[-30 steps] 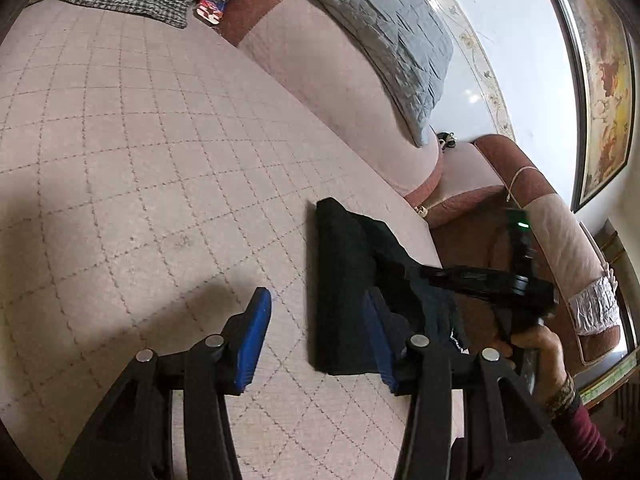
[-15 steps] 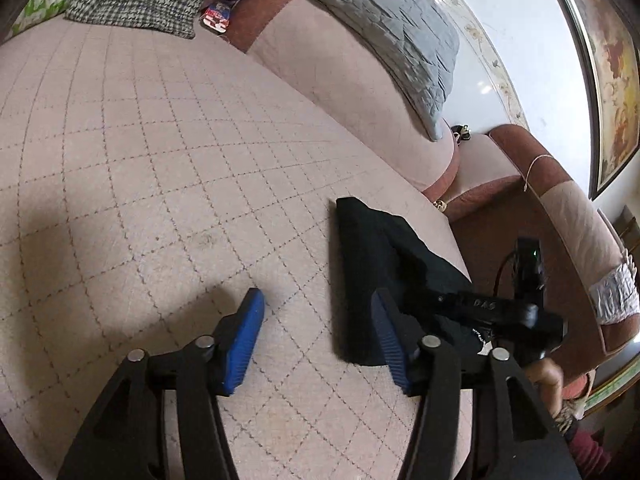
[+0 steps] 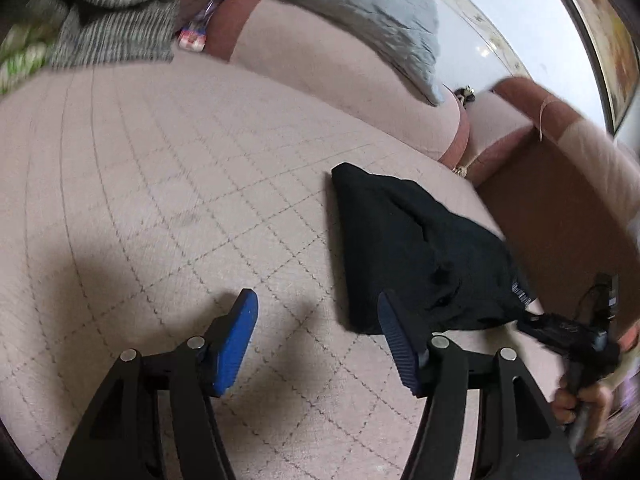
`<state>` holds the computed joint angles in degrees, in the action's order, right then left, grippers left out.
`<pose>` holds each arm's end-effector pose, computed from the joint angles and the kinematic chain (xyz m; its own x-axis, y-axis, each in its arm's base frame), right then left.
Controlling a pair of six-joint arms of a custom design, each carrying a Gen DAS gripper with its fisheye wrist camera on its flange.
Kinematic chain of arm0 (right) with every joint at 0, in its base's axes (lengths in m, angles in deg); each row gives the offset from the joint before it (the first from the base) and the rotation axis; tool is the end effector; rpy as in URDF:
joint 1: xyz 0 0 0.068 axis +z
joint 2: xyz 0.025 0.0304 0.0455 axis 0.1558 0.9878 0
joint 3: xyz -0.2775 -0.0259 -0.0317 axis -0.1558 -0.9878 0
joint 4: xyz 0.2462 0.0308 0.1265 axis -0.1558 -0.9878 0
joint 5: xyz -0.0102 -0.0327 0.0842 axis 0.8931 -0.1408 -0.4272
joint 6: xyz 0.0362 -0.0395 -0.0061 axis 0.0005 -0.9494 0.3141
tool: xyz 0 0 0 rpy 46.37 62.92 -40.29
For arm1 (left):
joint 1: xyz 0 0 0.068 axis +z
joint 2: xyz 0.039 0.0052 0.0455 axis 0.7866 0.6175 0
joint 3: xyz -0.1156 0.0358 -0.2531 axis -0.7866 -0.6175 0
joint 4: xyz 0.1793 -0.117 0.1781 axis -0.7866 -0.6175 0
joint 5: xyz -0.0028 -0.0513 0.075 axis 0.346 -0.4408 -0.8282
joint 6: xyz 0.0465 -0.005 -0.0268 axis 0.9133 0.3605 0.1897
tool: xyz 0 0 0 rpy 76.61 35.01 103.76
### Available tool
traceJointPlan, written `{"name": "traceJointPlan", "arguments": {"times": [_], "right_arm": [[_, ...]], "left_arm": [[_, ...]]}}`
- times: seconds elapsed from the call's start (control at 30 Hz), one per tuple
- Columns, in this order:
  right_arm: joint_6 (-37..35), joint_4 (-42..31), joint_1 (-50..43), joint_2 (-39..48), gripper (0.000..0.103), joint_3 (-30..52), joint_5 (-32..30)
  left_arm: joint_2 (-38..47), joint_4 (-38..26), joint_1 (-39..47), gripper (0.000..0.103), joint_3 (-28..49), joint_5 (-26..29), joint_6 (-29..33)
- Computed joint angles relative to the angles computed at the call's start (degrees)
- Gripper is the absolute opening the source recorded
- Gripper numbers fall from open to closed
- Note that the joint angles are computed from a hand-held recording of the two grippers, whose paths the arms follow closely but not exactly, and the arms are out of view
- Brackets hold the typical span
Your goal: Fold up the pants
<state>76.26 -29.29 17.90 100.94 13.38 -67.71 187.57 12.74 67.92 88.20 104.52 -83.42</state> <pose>0.2411 0.0367 0.0654 -0.7256 0.4415 -0.5278 0.3159 0.8951 0.3146 0.3492 0.0796 0.0401 -0.7558 -0.1679 -0.6330 0.1448 0.8998 -0.4116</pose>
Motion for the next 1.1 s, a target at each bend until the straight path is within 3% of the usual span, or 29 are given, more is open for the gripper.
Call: {"name": "traceJointPlan", "arguments": {"times": [0.23,0.37,0.43,0.47,0.53,0.67,0.77,0.83,1.0,1.1], "right_arm": [[1.76,17.66,-4.27,1.52,0.046,-11.52,-0.63],[2.59,23.84,-8.1,0.8,0.046,-15.73,0.2],[2.8,23.2,-11.91,-0.43,0.046,-16.3,-0.88],[2.42,22.31,-13.94,-1.3,0.046,-16.18,-1.79],[0.68,20.03,-17.92,-2.52,0.046,-15.4,-3.09],[-1.35,18.72,-25.65,1.32,0.046,-11.17,-9.69],[-1.71,17.85,-27.54,4.85,0.046,-6.85,-13.97],[-1.03,17.06,-27.91,7.98,0.046,-3.48,-16.46],[0.7,25.35,-29.55,15.51,0.047,-1.87,-20.34],[-0.17,30.73,-30.58,18.94,0.047,-2.04,-22.77]], "left_arm": [[0.32,4.6,-3.83,0.066,-3.17,-7.2,2.94],[0.46,5.71,-4.58,0.066,-3.66,-8.87,2.91],[-0.67,2.58,-5.39,0.066,-2.97,-10.39,4.0],[-1.81,-1.91,-5.9,0.066,-1.67,-10.29,5.5],[-4.16,-7.47,-6.67,0.066,-0.22,-6.96,6.89],[-12.02,-13.52,-14.31,0.066,2.76,-6.36,10.66],[-10.95,-21.06,-21.52,0.066,11.96,-8.58,11.64],[-6.49,-28.89,-26.54,0.066,22.62,-10.15,11.05],[13.64,-51.21,-36.44,0.066,58.54,-14.67,6.96],[27.73,-60.79,-41.05,0.066,80.14,-16.87,5.04]]}}
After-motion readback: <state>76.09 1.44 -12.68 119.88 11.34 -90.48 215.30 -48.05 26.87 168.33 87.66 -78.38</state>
